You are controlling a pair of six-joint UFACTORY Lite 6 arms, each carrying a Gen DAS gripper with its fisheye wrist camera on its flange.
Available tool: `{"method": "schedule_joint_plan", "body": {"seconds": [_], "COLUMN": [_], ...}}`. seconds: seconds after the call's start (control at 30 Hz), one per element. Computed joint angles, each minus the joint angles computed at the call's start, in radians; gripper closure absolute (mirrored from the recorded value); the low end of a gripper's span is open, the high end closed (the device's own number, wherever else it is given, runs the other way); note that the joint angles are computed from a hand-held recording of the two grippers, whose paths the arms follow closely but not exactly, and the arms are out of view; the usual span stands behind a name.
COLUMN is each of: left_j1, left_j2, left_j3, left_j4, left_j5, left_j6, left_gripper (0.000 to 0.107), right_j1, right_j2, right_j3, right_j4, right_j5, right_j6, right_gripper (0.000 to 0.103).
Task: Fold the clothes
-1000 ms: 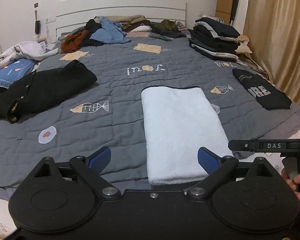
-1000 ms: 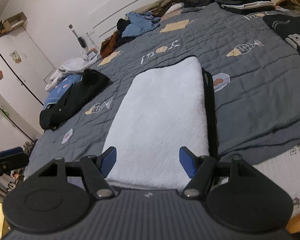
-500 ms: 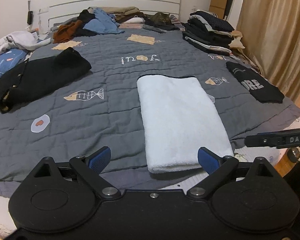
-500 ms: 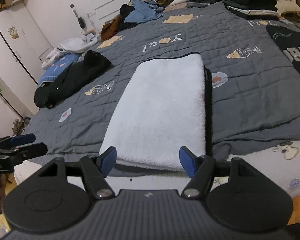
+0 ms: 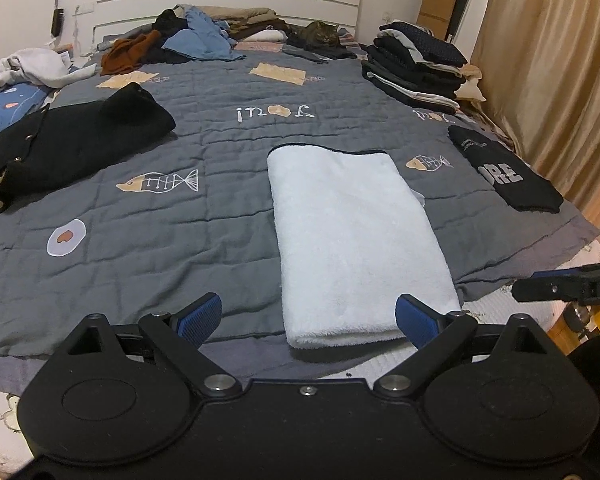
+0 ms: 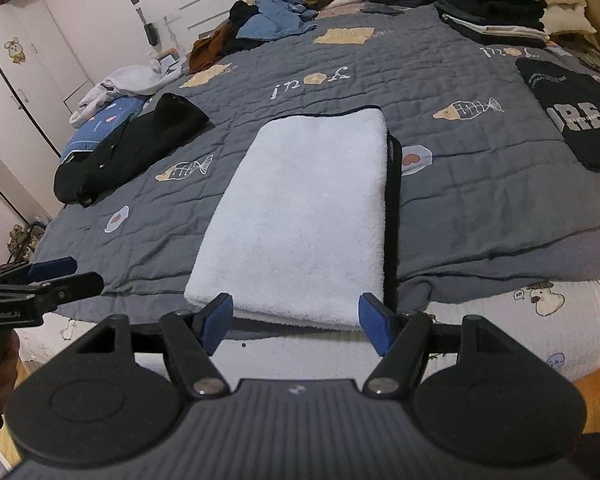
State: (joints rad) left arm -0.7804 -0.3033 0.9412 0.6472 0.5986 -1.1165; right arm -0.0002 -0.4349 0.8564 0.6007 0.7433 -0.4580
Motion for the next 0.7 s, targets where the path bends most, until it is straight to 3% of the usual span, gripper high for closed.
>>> {"method": "schedule_joint_plan", "body": {"seconds": [0.4,0.7], "left_j1": [0.032,0.104], "left_j2": [0.061,0.109], "left_j3": [0.073,0.102], "left_j4": [-0.039,-0.147], "left_j5": [0.024,-0.024], "left_j6": [0.109,0.238], "left_gripper": [0.013,0.012], "right_j1": [0.060,0.069], "right_j2": [0.079,0.159], "right_j3": [0.061,0.149], "right_j4": [-0.043,-0.069], "right_j5": [0.002,0.016], "right_j6": [0.059,0.097], "right_gripper": [0.035,0.034]}}
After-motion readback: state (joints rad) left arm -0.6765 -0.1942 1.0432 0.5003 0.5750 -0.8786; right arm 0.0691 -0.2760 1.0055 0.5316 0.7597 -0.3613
